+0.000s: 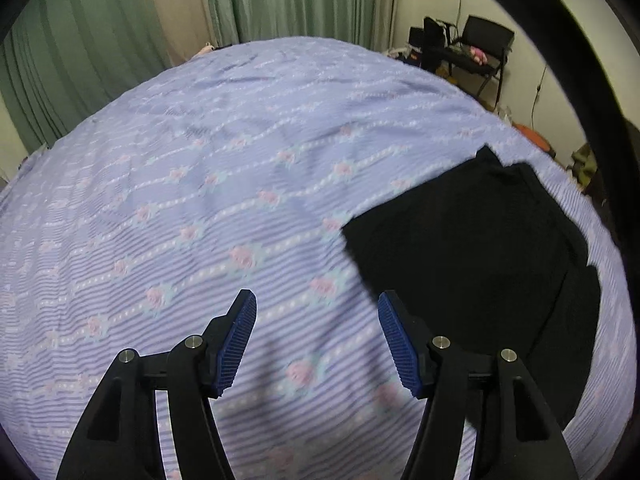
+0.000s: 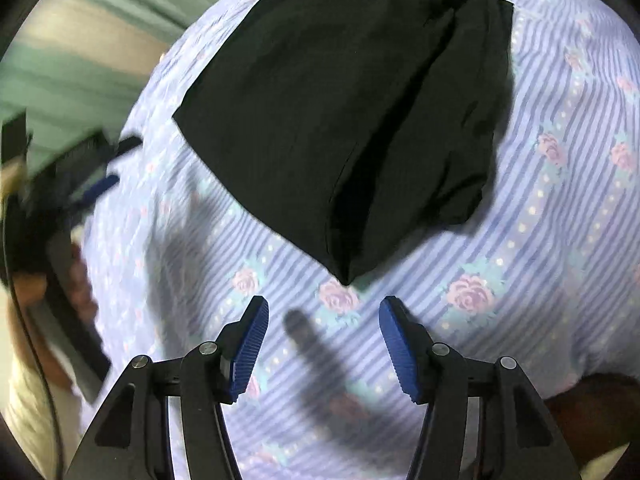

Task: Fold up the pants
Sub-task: 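Close the left tool on the shorts waistband and lift the shorts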

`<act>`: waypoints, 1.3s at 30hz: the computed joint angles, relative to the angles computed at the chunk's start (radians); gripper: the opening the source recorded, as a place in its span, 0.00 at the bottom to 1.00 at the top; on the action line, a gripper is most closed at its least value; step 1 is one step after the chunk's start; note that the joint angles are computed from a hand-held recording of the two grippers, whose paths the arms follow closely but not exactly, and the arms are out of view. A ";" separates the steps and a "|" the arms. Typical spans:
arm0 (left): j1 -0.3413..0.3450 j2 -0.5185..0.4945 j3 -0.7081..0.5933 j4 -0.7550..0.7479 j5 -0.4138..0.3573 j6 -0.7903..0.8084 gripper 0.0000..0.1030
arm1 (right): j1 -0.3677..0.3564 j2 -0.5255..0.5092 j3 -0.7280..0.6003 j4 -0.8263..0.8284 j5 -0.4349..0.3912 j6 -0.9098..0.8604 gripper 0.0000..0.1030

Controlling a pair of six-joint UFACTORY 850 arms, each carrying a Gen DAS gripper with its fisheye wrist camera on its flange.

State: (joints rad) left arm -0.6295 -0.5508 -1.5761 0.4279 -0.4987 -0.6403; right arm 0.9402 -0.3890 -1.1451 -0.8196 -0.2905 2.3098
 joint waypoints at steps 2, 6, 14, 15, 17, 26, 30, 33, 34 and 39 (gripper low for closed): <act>0.003 -0.002 0.012 -0.036 0.004 0.046 0.61 | 0.004 -0.003 0.004 -0.125 -0.017 0.139 0.57; 0.007 -0.014 0.015 -0.148 0.029 0.159 0.61 | -0.002 -0.012 0.005 -0.249 -0.046 0.322 0.57; 0.029 -0.098 -0.087 -0.391 0.021 0.403 0.61 | -0.044 -0.071 -0.065 -0.365 -0.105 0.435 0.57; 0.035 -0.110 -0.103 -0.429 0.019 0.428 0.61 | -0.049 -0.072 -0.065 -0.375 -0.103 0.447 0.57; 0.048 -0.136 -0.136 -0.514 0.023 0.477 0.61 | -0.057 -0.070 -0.059 -0.398 -0.094 0.469 0.57; 0.083 -0.251 -0.265 -0.766 0.007 0.566 0.52 | -0.077 -0.106 -0.104 -0.355 -0.095 0.349 0.55; 0.064 -0.292 -0.332 -0.716 -0.023 0.545 0.45 | -0.087 -0.118 -0.130 -0.345 -0.102 0.294 0.51; 0.056 -0.305 -0.356 -0.660 -0.038 0.511 0.32 | -0.097 -0.114 -0.125 -0.355 -0.088 0.278 0.43; 0.054 -0.307 -0.360 -0.648 -0.043 0.501 0.29 | -0.099 -0.114 -0.126 -0.359 -0.088 0.270 0.39; 0.036 -0.321 -0.411 -0.531 -0.092 0.392 0.15 | -0.114 -0.125 -0.162 -0.283 -0.073 0.107 0.24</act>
